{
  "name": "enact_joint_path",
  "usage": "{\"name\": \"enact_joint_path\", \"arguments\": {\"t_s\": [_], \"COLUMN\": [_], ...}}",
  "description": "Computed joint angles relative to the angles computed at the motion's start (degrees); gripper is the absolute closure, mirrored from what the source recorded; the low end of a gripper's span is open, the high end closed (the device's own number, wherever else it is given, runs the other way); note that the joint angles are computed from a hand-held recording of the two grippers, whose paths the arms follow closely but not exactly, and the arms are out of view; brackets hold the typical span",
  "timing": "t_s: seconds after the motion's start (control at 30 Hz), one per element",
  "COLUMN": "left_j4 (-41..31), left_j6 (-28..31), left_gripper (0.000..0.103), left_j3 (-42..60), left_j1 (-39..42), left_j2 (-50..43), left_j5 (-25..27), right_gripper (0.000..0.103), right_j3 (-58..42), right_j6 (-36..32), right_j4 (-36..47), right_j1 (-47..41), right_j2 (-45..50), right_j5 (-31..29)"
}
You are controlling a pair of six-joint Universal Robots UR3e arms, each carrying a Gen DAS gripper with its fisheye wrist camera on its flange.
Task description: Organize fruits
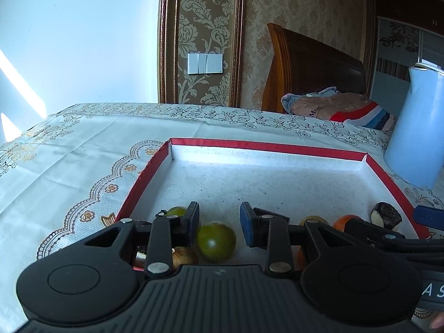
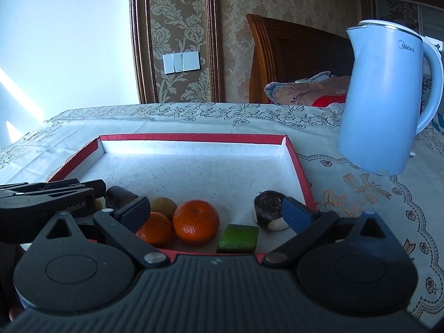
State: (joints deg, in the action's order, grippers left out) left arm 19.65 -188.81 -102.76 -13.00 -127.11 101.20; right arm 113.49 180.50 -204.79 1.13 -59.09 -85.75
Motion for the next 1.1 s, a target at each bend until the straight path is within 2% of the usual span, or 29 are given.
{"name": "enact_joint_path", "arguments": {"t_s": [0.17,0.33,0.37,0.4,0.47,0.57,0.77,0.93,1.1], "left_j4": [0.0,2.2,2.9,4.2,9.0,13.8,15.5,15.6,14.3], "left_j6": [-0.7,-1.6,-1.8,-1.8,-1.5,0.3,-1.6,-3.0,-1.9], "left_gripper": [0.072,0.07,0.058,0.039,0.023,0.023,0.023,0.023,0.022], "left_j3": [-0.8,-5.0,-6.5,-8.3,-11.7,-16.1,-23.8,-26.5,-26.3], "left_j1": [0.1,-0.1,-0.1,-0.4,-1.3,-2.8,-3.5,-3.3,-3.8], "left_j2": [0.8,3.6,4.5,5.4,6.1,7.4,10.3,11.0,10.5], "left_j5": [0.2,1.6,1.7,2.1,3.9,5.8,6.0,5.3,5.2], "right_gripper": [0.002,0.0,0.0,0.0,0.0,0.0,0.0,0.0,0.0], "right_j3": [1.1,5.4,7.0,8.6,12.3,17.1,23.4,21.6,17.6], "right_j6": [0.6,2.1,2.2,2.2,1.6,0.9,0.1,0.4,-0.1], "right_j4": [-1.3,-2.9,-3.5,-4.4,-6.4,-7.9,-7.1,-3.2,3.2], "right_j1": [-0.5,-2.7,-3.1,-3.5,-4.3,-4.8,-3.4,0.5,2.6], "right_j2": [-0.1,-2.9,-3.9,-4.7,-6.5,-9.0,-11.8,-10.8,-10.1], "right_j5": [0.3,3.1,3.6,4.1,5.5,6.5,4.9,-0.6,-2.9]}}
